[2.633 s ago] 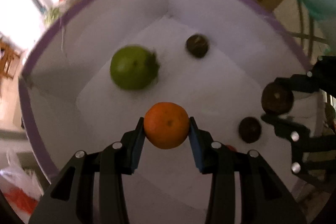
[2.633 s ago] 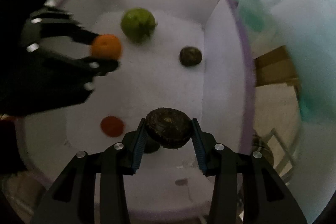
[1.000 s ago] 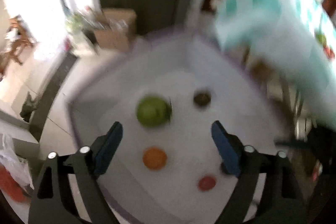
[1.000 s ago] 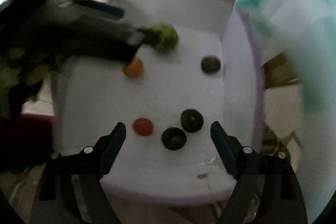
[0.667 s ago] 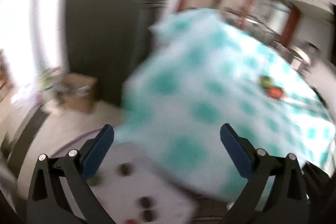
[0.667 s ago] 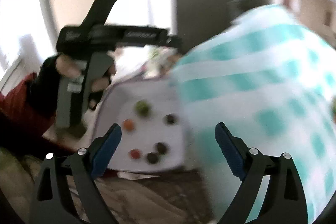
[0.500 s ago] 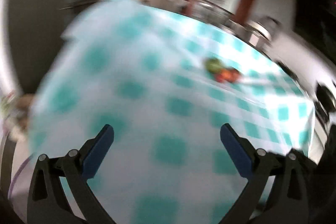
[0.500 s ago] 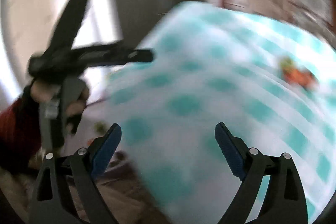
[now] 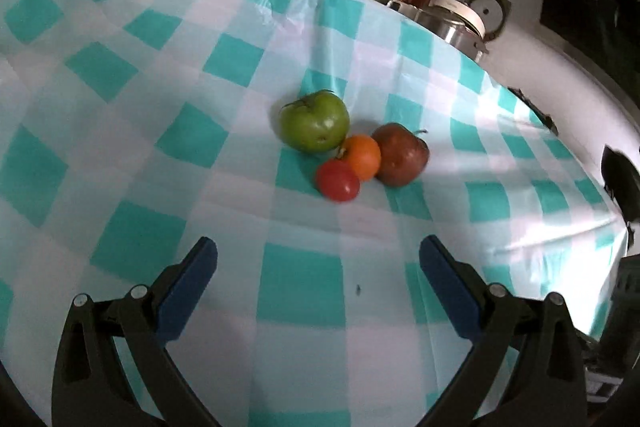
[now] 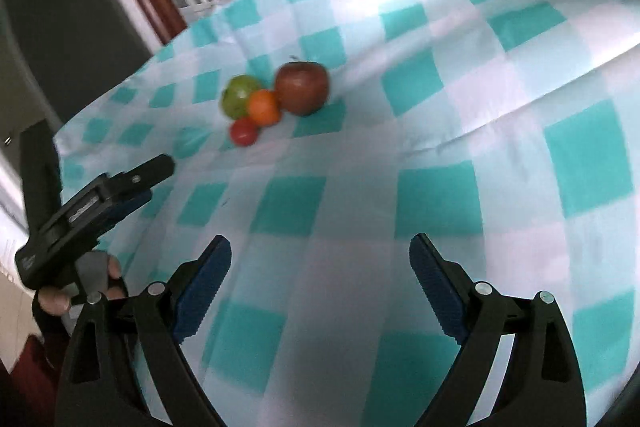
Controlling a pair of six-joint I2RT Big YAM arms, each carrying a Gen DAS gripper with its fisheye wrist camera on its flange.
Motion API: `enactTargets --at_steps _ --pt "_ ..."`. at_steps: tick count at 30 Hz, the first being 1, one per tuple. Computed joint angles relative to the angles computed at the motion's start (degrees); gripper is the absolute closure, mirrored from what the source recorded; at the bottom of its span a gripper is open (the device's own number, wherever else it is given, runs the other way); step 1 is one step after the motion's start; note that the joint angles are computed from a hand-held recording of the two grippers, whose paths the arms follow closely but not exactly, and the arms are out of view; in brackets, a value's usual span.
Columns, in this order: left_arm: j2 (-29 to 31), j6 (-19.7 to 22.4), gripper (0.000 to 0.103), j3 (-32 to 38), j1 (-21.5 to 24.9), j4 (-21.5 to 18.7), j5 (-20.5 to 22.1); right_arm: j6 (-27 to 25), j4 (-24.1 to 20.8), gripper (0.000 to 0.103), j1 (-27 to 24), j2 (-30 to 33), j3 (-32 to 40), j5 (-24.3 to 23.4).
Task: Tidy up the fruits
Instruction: 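Grasp the large brown fruit with the right tool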
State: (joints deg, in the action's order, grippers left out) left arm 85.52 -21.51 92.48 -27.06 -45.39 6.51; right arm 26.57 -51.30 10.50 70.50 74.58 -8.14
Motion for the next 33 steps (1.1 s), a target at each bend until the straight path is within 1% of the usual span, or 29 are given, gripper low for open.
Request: enactTargets --at_steps 1,2,4,6,7,10,11,14,16,20,21,24,25,26,27,28,29,32,33 --pt "0.4 -1.0 0.002 0.4 0.4 -0.3 1.1 0.1 0.5 0.015 -0.5 1.0 0.8 -1.2" --pt "0.5 -2.5 0.002 0.2 1.2 0.8 3.3 0.3 1.0 0.015 -0.7 1.6 1.4 -1.5" --pt "-0.5 -4.3 0.002 -1.7 2.1 3.4 4.9 0.3 1.8 0.015 -0.9 3.4 3.1 -1.1" --pt "-0.8 -4.6 0.002 -2.6 2.6 4.7 7.2 0.8 2.8 0.015 -1.1 6.8 5.7 -1.5" --pt "-0.9 -4.8 0.002 -2.8 2.7 5.1 7.7 1.4 3.1 0.015 -1.3 8.2 7.0 -1.7" --pt "-1.1 -6.2 0.002 -3.3 2.8 5.9 7.2 4.5 5.1 0.015 -1.8 12.9 10.8 -2.8" --pt "-1.2 -6.4 0.002 -3.4 2.9 6.1 7.6 6.4 6.0 0.015 -2.1 15.1 12.7 -3.6" --pt "-1.2 -6.9 0.002 -3.5 3.0 6.2 7.9 10.9 7.0 0.015 -2.0 19.8 17.4 -4.4" --pt "-1.1 -7.1 0.002 -3.4 3.1 6.1 8.3 13.0 7.0 0.015 -1.8 22.2 20.1 -4.3" --pt "-1.1 -7.3 0.002 -3.5 3.1 6.0 8.2 16.6 4.1 0.014 -1.2 27.1 25.7 -1.3" --pt "-1.1 -7.2 0.002 -3.4 3.0 5.9 8.2 17.0 4.2 0.014 -0.8 27.8 26.6 0.4" --pt "-1.1 -6.7 0.002 -3.4 2.9 5.8 8.0 16.7 0.5 0.014 0.2 30.2 30.8 4.3" --pt "-1.1 -6.6 0.002 -3.4 2.9 5.7 8.0 16.2 -1.4 0.015 0.8 31.0 32.3 6.0" --pt "-1.1 -6.4 0.002 -3.4 2.8 5.7 7.9 15.6 -3.2 0.022 1.2 31.8 33.8 7.6" --pt "-1.2 -6.4 0.002 -3.4 2.8 5.6 7.8 15.0 -5.2 0.026 1.8 32.4 35.2 10.0" --pt "-1.2 -6.4 0.002 -3.4 2.8 5.6 7.8 15.0 -4.5 0.032 1.8 32.1 34.6 9.8" --pt "-1.2 -6.4 0.002 -3.5 2.9 5.7 7.9 15.3 -2.9 0.038 1.4 31.6 33.6 7.4" --pt "-1.5 -6.6 0.002 -4.0 3.0 5.9 7.8 15.3 -2.2 0.038 0.8 30.7 32.3 5.4" --pt "-1.6 -6.6 0.002 -4.0 3.0 5.9 7.7 15.6 -1.7 0.038 0.4 29.3 30.6 4.5"
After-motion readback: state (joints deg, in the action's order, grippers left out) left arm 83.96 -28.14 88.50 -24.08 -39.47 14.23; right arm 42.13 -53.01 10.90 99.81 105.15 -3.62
